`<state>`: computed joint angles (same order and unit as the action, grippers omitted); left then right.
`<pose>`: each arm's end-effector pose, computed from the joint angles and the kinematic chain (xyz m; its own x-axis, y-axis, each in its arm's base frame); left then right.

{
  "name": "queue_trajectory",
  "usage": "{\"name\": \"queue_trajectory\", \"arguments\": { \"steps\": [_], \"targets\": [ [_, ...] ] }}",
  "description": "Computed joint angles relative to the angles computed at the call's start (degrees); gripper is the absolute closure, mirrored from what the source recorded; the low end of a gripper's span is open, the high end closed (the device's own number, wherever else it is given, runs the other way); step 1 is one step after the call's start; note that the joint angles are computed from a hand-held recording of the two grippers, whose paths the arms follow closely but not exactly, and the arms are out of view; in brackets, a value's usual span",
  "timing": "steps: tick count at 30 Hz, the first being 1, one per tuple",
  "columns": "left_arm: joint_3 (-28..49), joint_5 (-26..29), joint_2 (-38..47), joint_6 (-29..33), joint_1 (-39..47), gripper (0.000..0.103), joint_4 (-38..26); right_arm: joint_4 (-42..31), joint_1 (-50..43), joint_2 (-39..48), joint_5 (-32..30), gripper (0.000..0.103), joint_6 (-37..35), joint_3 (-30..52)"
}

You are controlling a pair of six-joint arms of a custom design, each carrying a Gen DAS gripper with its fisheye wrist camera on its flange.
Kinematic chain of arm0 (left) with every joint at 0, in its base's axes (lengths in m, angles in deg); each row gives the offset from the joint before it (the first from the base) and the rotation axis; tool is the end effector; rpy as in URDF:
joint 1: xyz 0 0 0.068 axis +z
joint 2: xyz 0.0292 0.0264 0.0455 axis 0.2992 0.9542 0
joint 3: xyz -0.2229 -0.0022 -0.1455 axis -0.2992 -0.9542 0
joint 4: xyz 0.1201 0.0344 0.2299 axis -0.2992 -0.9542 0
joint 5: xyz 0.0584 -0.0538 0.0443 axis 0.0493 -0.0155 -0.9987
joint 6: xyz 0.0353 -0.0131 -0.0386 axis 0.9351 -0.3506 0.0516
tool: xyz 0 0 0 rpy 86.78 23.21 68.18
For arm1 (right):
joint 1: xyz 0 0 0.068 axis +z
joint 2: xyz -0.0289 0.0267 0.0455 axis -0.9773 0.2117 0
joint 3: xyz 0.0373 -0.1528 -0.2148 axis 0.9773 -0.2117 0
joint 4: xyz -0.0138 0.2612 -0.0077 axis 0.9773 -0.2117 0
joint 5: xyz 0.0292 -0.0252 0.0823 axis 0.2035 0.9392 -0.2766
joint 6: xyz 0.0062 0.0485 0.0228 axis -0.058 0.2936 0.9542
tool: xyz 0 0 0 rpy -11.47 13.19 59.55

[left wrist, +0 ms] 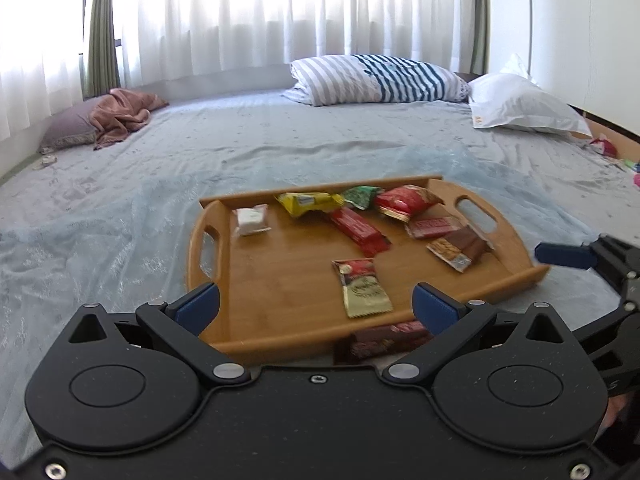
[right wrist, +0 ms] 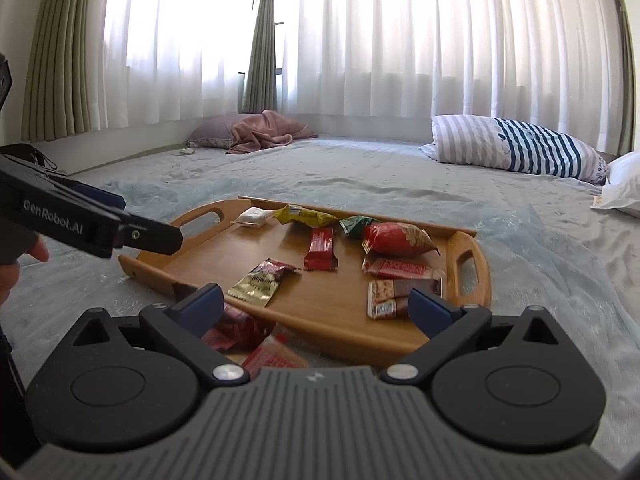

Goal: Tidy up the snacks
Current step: 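Withdraw both open tools up from the tray, then grasp the pink-ended pastry packet with the left tool while the right tool grasps the red bar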

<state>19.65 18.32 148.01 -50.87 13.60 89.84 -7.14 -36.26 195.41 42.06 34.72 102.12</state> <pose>0.3239 -0.0346 0.0625 -0.4613 0.2835 -0.8407 0.5026 0.8644 0.0157 0.2259 0.1725 -0.0145 -0.3644 -0.0063 -0.9312 -0.0513 0.9986 0.0133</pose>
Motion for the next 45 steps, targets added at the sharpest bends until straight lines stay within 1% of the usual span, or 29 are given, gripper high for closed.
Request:
{"name": "queue_trajectory", "arguments": {
  "steps": [6,9,11,13,15,16,17,19,20,24,27,31,37,40,45],
  "targets": [
    [-4.12,1.22,-4.16,-0.24,0.52,0.000,-0.91,2.20,4.51,2.28,5.65,0.001,2.22,-0.95],
    [-5.44,-1.45,-5.11,-0.04,-0.56,0.002,-1.54,1.43,6.99,3.24,9.82,0.003,4.02,-0.55],
    [-5.94,-2.26,-4.77,-0.08,-1.03,0.009,-1.74,-0.04,8.52,4.02,12.66,0.006,6.20,0.31],
    [-5.96,-1.60,-4.03,-0.68,-1.16,0.010,-2.75,-1.67,9.92,4.76,15.31,0.008,8.65,1.22],
    [-5.71,-0.49,-3.03,-1.85,-1.02,0.015,-3.64,-3.56,11.35,5.29,17.39,0.012,11.09,2.11],
    [-5.42,-0.14,-2.31,-2.57,-1.09,0.019,-3.92,-4.57,12.03,5.53,18.36,0.013,12.20,2.58],
    [-4.92,0.10,-1.56,-3.13,-1.20,0.026,-4.36,-5.74,12.62,5.66,19.35,0.015,13.40,3.11],
    [-3.26,0.44,0.45,-3.24,-1.75,0.037,-5.57,-7.80,13.87,6.06,21.21,0.018,16.53,4.14],
    [-2.33,0.49,1.32,-3.29,-1.96,0.039,-6.35,-8.08,14.42,6.39,21.86,0.021,18.22,4.43],
    [0.42,-0.21,4.26,-3.80,-3.13,0.041,-7.37,-10.23,15.68,6.72,22.85,0.033,26.73,4.77],
    [2.23,-0.88,6.01,-4.68,-3.86,0.041,-7.87,-11.02,15.90,7.03,23.15,0.037,30.19,4.90],
    [4.54,-1.18,7.90,-6.21,-4.31,0.041,-9.08,-13.08,16.30,6.75,23.13,0.039,33.76,5.24],
    [7.63,0.71,10.12,-7.39,-4.39,0.041,-12.33,-12.17,16.51,7.21,23.10,0.039,33.80,5.88],
    [7.26,0.19,10.50,-7.12,-4.79,0.043,-11.07,-12.17,16.44,7.32,22.85,0.039,33.66,6.39],
    [7.05,1.73,9.58,-6.86,-3.91,0.048,-12.36,-10.88,15.49,7.57,21.51,0.040,31.50,7.23]
  ]
}}
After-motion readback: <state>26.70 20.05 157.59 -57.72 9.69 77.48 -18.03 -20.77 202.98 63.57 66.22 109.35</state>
